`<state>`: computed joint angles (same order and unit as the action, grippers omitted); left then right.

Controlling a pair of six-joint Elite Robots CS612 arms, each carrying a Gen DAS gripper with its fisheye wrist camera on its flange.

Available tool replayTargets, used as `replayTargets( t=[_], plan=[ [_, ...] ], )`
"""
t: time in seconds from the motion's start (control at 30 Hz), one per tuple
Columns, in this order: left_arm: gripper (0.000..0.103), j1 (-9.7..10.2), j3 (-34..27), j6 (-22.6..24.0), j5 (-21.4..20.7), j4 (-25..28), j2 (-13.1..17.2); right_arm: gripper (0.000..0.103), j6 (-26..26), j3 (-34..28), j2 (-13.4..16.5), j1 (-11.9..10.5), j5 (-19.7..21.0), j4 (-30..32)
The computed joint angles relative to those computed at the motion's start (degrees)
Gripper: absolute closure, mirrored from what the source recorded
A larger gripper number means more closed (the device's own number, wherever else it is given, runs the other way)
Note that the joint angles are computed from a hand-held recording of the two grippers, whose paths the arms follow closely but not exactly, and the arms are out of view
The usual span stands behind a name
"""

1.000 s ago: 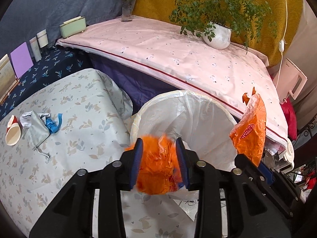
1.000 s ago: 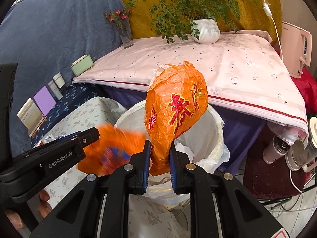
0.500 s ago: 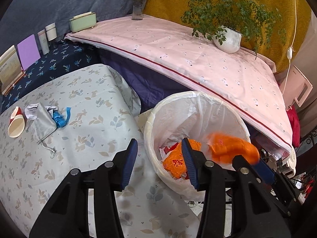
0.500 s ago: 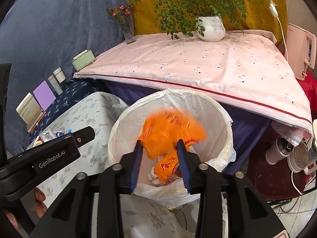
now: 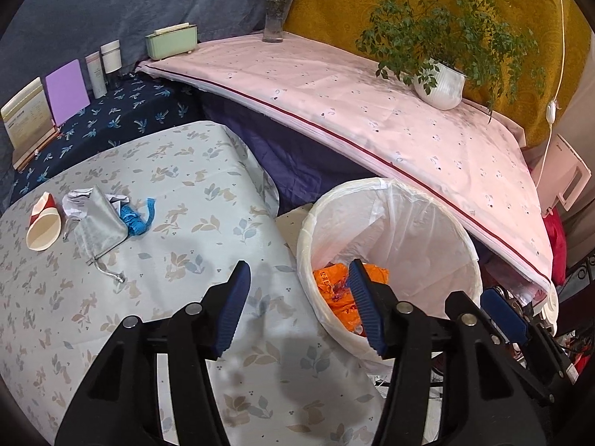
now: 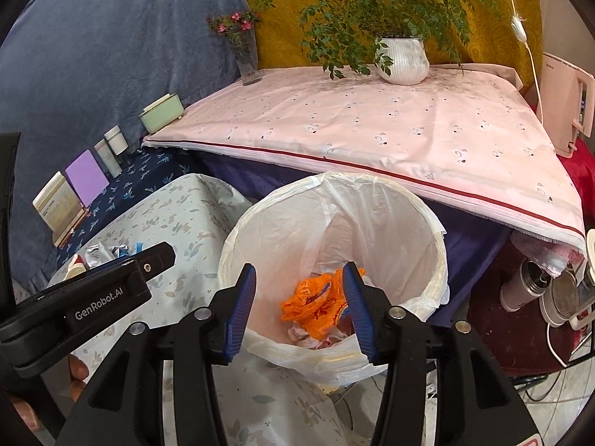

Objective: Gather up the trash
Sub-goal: 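Move both tools back toward the red-white cup and grey pouch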

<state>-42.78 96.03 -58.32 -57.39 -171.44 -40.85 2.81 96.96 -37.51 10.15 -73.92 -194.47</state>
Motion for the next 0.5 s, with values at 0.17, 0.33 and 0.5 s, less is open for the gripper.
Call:
replayTargets(
  t=[0.17, 0.33, 0.5],
  plan=[
    [0.051, 0.04, 1.7, -1.2, 0.6, -0.6, -0.9, 0.054, -0.6, 0.5, -0.5, 0.6, -0.1, -0.5],
    [0.051, 0.10, 3.8, -2.7, 1.5, -1.4, -2.0, 0.053, -1.3, 0.8, -1.0, 1.5, 0.0, -1.0],
    [0.050, 0.17, 6.4, -4.8, 2.5, -2.1, -3.3, 0.053, -2.3, 1.2, -1.3, 2.4, 0.1, -1.4]
  ],
)
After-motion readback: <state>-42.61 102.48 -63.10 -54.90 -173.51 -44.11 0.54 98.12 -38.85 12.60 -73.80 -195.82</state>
